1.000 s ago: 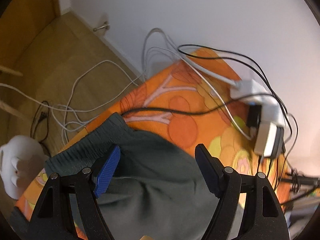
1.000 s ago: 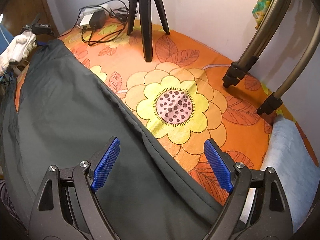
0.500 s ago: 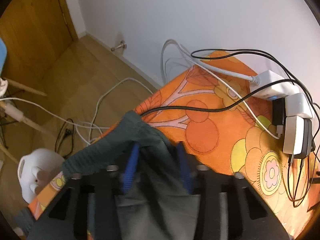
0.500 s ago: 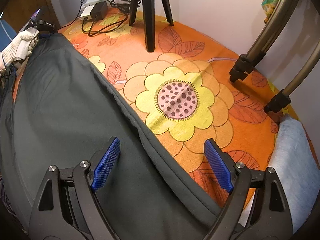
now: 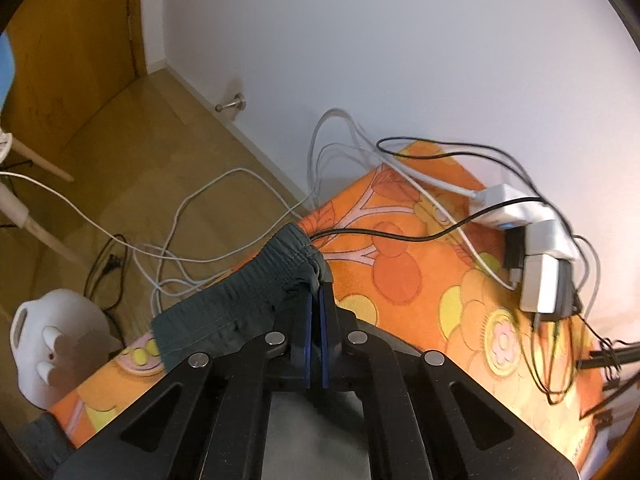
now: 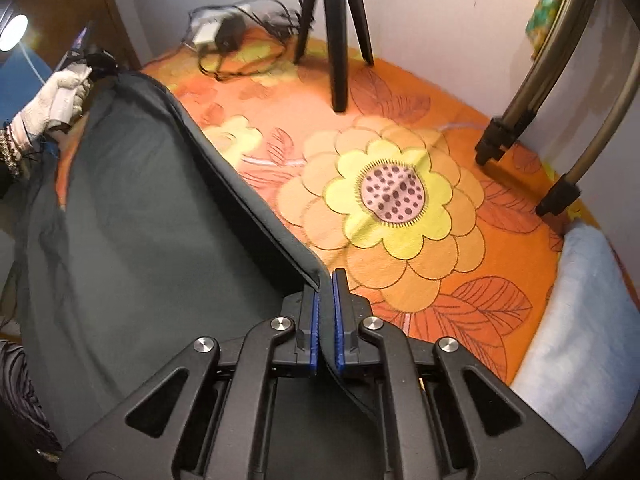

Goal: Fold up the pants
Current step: 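Close the left gripper on the waistband while the right gripper closes on it too, then lift the waistband with both grippers and fold it over toward the leg hems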

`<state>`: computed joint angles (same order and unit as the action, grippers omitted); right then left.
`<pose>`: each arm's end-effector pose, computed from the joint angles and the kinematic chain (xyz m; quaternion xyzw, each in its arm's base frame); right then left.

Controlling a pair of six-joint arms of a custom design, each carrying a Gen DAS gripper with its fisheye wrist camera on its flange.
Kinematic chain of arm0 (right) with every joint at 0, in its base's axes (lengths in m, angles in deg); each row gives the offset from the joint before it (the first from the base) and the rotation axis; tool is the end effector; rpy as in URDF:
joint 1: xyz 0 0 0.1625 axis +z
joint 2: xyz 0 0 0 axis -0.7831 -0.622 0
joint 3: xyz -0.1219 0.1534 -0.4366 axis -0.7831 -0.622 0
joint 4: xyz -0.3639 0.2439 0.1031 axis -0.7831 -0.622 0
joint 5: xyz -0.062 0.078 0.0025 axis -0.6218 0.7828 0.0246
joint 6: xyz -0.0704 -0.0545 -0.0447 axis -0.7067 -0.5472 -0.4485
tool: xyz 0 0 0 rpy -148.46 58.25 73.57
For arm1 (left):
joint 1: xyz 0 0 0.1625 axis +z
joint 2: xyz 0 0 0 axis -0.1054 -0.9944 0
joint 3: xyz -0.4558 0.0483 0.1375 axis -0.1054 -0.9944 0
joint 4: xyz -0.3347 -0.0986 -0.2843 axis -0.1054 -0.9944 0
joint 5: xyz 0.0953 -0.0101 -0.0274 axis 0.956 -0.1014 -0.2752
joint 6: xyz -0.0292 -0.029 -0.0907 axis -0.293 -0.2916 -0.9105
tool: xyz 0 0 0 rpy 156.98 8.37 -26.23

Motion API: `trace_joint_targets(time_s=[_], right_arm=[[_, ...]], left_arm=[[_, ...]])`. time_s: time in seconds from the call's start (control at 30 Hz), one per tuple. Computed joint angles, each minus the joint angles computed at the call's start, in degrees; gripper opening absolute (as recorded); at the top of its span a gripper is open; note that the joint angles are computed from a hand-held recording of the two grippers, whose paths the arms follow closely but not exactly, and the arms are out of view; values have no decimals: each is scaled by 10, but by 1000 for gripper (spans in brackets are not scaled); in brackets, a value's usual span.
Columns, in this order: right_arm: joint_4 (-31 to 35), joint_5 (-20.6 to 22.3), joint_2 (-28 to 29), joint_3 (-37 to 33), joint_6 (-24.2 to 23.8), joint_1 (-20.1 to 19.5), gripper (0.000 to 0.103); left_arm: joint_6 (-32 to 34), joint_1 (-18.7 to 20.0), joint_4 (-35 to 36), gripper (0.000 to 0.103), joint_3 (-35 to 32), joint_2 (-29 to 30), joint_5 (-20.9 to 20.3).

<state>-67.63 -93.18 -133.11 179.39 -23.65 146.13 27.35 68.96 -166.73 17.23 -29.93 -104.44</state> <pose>0.1373 -0.6642 0.3325 0.3125 -0.8957 0.1049 0.2984 -0.1787 -0.8254 0.2779 -0.1729 0.8566 -0.3632 0.3232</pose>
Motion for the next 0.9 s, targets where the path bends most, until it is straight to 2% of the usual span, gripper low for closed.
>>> trace_joint_targets(time_s=[0.17, 0.47, 0.63, 0.9], right_arm=[[-12, 17, -38, 31, 8, 22, 6], [-13, 16, -111, 107, 25, 66, 5], [-7, 20, -153, 146, 46, 90, 5], [41, 29, -244, 225, 88, 132, 5]], left_arm=[[11, -13, -53, 2, 46, -37, -7], [25, -39, -109, 1, 141, -111, -12], [12, -59, -140, 1, 220, -175, -13], [-29, -93, -155, 1, 348, -286, -21]])
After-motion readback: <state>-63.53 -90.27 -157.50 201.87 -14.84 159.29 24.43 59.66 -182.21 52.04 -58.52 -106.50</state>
